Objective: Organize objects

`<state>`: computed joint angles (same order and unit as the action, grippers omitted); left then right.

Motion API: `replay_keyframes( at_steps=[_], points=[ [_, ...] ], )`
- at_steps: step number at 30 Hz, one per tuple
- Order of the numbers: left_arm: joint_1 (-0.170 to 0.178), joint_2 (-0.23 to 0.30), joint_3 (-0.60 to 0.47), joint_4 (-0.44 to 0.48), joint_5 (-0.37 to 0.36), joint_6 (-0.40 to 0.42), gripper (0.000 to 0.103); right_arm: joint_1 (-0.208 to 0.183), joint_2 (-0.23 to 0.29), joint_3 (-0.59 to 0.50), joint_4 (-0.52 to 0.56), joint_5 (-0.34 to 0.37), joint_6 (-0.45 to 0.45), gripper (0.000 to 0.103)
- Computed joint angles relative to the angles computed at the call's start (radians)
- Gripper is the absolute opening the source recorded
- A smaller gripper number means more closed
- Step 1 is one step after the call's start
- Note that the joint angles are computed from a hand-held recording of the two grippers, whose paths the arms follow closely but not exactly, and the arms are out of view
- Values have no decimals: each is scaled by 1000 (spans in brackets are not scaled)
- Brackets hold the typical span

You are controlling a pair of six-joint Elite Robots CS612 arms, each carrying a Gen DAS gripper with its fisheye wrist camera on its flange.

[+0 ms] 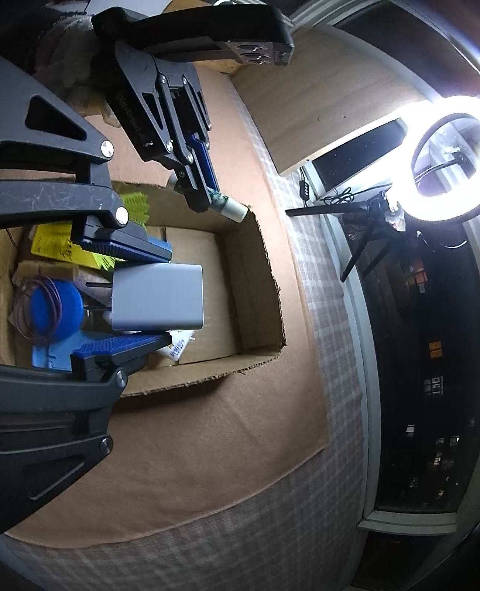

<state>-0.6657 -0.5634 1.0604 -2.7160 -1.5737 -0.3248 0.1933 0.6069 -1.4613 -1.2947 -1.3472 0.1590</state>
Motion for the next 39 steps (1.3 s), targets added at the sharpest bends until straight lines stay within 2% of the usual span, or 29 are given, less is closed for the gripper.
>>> replay_keyframes(
  at_steps=[2, 3, 4, 5, 6, 7, 8, 15, 22, 32, 39],
  points=[
    [-2, 12, -24, 10, 4, 5, 17, -2, 1, 4, -12, -2, 6, 34],
    [-2, 18, -35, 16, 6, 8, 20, -4, 2, 2, -13, -2, 7, 38],
    [-2, 22, -45, 22, 5, 9, 29, -6, 2, 1, -12, 2, 9, 47],
    [-2, 24, -49, 19, 7, 6, 42, -7, 2, 1, -16, 3, 13, 51],
    [-2, 25, -52, 14, 9, 2, 50, -8, 3, -1, -21, 3, 16, 57],
    [-1, 26, -53, 7, 11, -2, 58, -9, 2, 0, -24, 3, 15, 57],
    [-1, 26, -54, 2, 9, -4, 60, -9, 2, 2, -27, 2, 15, 57],
    [1, 18, -41, -4, 13, -7, 63, -9, 4, -5, -26, 7, 36, 59],
    [4, -20, 22, -36, 26, -12, 66, 0, 4, -18, -19, 1, 46, 61],
    [8, -113, 172, -109, 64, -25, 74, 37, 3, -43, -4, -10, 46, 64],
    [17, -200, 316, -178, 117, -59, 80, 78, 4, -56, -22, -44, 60, 73]
  ],
)
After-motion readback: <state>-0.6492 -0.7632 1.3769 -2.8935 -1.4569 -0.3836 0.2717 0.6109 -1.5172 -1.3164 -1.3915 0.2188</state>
